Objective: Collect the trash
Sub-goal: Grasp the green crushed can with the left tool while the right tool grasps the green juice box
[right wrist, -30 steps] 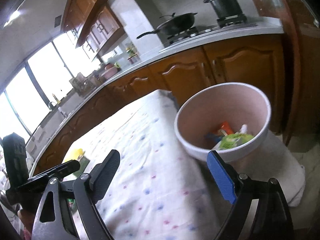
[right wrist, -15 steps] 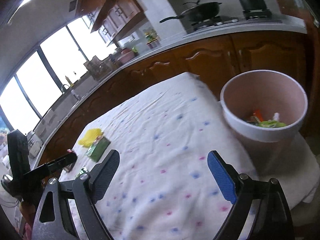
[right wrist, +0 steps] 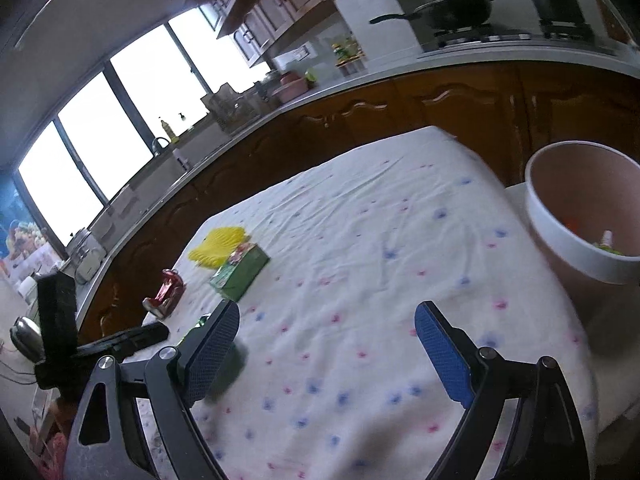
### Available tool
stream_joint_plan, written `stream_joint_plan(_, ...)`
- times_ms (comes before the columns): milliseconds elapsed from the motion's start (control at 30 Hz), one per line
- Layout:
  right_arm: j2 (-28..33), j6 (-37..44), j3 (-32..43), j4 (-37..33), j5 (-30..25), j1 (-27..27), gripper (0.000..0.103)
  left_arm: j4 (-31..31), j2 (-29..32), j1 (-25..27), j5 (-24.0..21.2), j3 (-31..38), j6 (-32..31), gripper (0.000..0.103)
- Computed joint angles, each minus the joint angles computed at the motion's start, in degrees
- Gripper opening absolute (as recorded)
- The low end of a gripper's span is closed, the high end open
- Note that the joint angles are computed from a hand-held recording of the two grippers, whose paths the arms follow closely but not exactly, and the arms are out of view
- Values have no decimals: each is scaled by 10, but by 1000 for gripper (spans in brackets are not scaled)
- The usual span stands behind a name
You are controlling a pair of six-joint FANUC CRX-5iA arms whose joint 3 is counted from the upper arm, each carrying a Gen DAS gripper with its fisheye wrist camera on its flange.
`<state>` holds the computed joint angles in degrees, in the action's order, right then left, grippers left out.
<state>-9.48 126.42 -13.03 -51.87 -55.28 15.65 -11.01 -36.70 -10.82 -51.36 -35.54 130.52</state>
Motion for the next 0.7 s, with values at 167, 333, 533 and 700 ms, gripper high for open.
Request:
stream_joint_plan(167,7,-7,10,4,2,35,91,104,-15,65,37,-52,-124,67)
stream_joint_plan(333,43,-22,42,9,-4,78,91,183,-4,99,59,-82,-223,67)
stream_joint_plan(533,82,-50,76,38,3,133,74,287,-19,132,96,-136,-318,41)
stream_joint_plan(700,114,-74,102,65,10,175,46,228,-29,108,96,-120,-271,37)
